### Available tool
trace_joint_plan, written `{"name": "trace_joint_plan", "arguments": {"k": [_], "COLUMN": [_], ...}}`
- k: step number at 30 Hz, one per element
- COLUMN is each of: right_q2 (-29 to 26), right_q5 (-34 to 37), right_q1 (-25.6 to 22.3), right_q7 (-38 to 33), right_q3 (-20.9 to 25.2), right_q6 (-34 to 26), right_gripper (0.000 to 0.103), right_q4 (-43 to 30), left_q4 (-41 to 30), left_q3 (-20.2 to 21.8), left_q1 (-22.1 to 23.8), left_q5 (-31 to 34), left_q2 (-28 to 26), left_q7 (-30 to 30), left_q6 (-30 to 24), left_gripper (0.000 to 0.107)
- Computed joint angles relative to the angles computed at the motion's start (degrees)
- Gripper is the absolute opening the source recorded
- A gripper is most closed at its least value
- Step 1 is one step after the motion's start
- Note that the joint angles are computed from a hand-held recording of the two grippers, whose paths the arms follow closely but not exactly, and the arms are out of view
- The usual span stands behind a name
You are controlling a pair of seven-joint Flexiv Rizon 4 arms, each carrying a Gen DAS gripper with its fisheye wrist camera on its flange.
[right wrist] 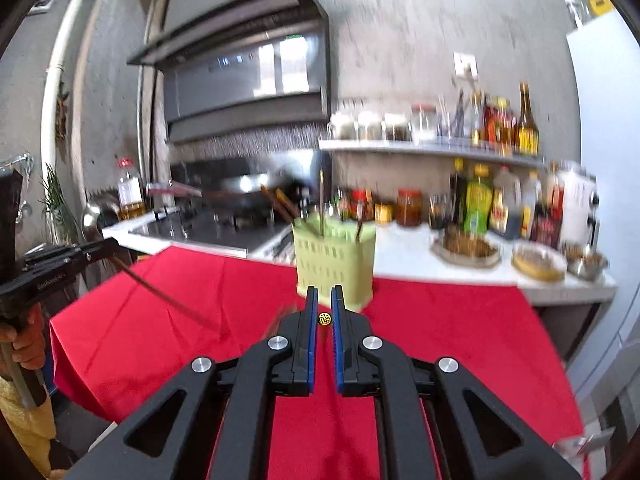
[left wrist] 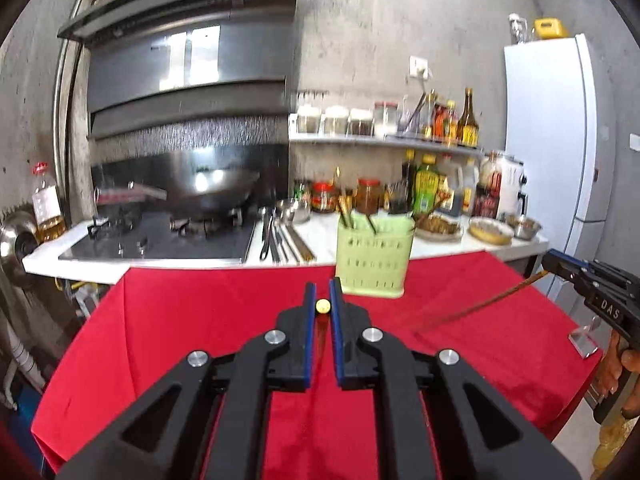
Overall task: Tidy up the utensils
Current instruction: 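Lift both held chopsticks upright and carry them above the green holder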
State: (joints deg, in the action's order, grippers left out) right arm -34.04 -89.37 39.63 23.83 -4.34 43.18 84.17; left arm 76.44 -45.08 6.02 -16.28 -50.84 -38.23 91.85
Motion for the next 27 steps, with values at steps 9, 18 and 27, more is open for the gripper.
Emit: {"name": "trace_joint_plan", "arguments": {"k": [9, 18, 27], "right_q2": [-0.3, -5.4, -7.2], "right_q5": [-0.2, 10.1, 13.2], "right_q1": [-0.2, -1.1, 0.1], "right_q7": [-2.9, -7.6, -7.6], "right_q3": [-0.7, -1.2, -3.9], "right_q6": [-1.0, 3.5, 5.2], "right_gripper": [0.007, 0.007, 0.007], "right_q4": [-2.8, -5.4, -6.1], "left_q4": [-0.8, -4.4, -7.1], "left_q3": [-4.0, 6.5, 10.1], "left_q1": [1.5, -4.1, -7.6], "left_q5": [2.5, 0.0, -5.6], "left_q2": [-1.7, -1.5, -3.8], "left_q7": [1.2, -1.7, 2.6], "left_q6": [2.1, -6.1, -7.3], "left_gripper": [0.007, 0.007, 0.006]}}
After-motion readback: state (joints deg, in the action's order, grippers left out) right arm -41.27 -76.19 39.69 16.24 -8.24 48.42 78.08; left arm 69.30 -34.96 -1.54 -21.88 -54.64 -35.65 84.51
